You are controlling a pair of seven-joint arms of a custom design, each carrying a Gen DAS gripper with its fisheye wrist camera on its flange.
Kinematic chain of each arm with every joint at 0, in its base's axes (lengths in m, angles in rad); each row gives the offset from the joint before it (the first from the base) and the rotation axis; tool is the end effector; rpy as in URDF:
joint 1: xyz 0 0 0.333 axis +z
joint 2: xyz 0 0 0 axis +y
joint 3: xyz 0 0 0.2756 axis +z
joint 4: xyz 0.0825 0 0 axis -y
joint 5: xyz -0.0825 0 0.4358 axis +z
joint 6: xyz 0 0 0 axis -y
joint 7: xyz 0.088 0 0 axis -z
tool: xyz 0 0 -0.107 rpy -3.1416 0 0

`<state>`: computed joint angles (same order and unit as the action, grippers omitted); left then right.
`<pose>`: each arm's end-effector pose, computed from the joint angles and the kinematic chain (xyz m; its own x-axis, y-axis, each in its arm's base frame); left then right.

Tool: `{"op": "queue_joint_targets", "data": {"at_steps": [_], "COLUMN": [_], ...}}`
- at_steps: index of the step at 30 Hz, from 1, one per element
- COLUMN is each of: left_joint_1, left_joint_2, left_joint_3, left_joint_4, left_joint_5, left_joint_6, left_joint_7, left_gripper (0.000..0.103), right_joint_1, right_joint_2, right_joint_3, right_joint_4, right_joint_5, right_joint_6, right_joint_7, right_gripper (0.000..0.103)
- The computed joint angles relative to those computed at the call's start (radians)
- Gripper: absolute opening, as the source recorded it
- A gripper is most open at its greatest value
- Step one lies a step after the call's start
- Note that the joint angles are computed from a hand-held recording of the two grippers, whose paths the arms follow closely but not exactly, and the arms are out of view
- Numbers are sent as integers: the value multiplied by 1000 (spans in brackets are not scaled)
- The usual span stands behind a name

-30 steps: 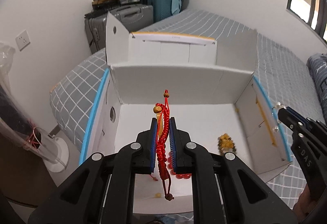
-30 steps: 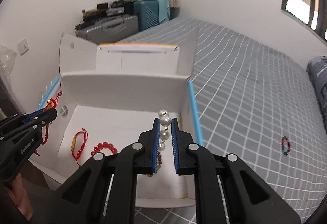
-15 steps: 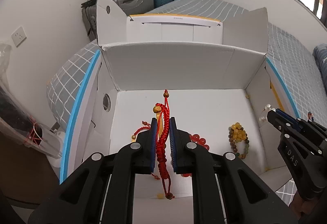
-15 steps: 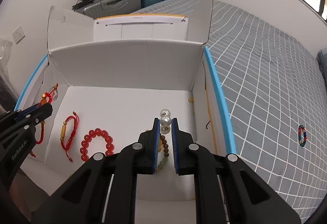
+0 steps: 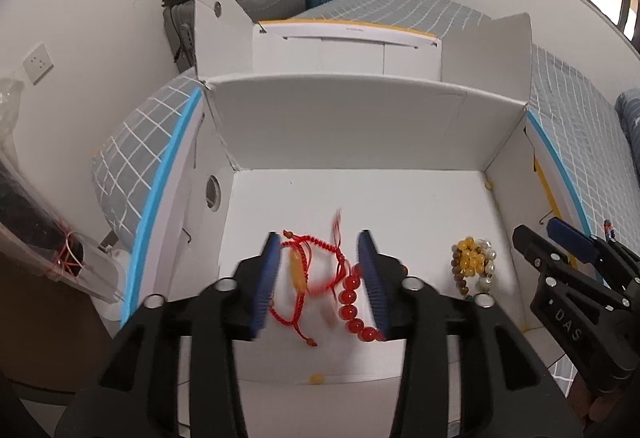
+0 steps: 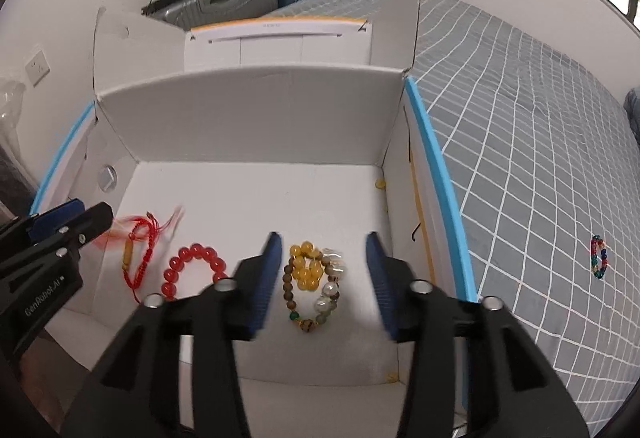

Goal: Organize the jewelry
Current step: 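Open both tools to drop the red string bracelet and pearls into the box, then move both tools back over the bed toward the bead bracelets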

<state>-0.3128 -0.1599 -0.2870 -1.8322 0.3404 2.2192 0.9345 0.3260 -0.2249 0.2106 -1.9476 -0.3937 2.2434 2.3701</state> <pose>0.5056 -0.3453 0.6086 -0.0972 -0.9950 -0.0213 -0.7943 0.0905 -0.6007 0.5111 0.3013 0.5862 -0.0830 -0.9964 -0.0176 -0.7924 0.0767 -0.6052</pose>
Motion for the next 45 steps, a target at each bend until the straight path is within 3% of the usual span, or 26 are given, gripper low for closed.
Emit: {"op": "queue_joint_targets", "data": {"at_steps": [3, 5, 8, 11, 20, 27, 36, 45], "left_joint_1": [4, 6, 7, 7, -2, -31, -101, -223], "left_joint_2": [-17, -24, -41, -41, -46, -22, 77, 255], "left_joint_3": [-3, -6, -8, -11, -20, -41, -81, -102], "left_joint_4": [-8, -8, -21, -15, 6, 49, 168, 360], "left_joint_5": [23, 42, 56, 59, 59, 57, 95, 174], "left_joint_6": [3, 2, 26, 26, 32, 42, 25, -9], "left_joint_7": [-23, -35, -47, -45, -65, -52, -31, -65], "left_gripper": [68, 82, 91, 96, 97, 97, 97, 97], "right_joint_1": [2, -2, -17, -28, -61, -97, -168, -235], "right_joint_2": [-12, -27, -50, -70, -159, -300, -578, -919], "right_joint_3": [-1, 4, 25, 39, 62, 73, 89, 70], "right_joint_4": [-5, -14, -19, -24, -64, -160, -336, -528], "right_joint_5": [4, -4, -59, -104, -148, -118, -61, 13], "right_joint_6": [11, 19, 17, 9, -22, -54, -154, -270], "right_joint_7": [-6, 7, 56, 92, 135, 139, 128, 59], "right_gripper": [57, 72, 89, 95, 95, 95, 95, 95]}}
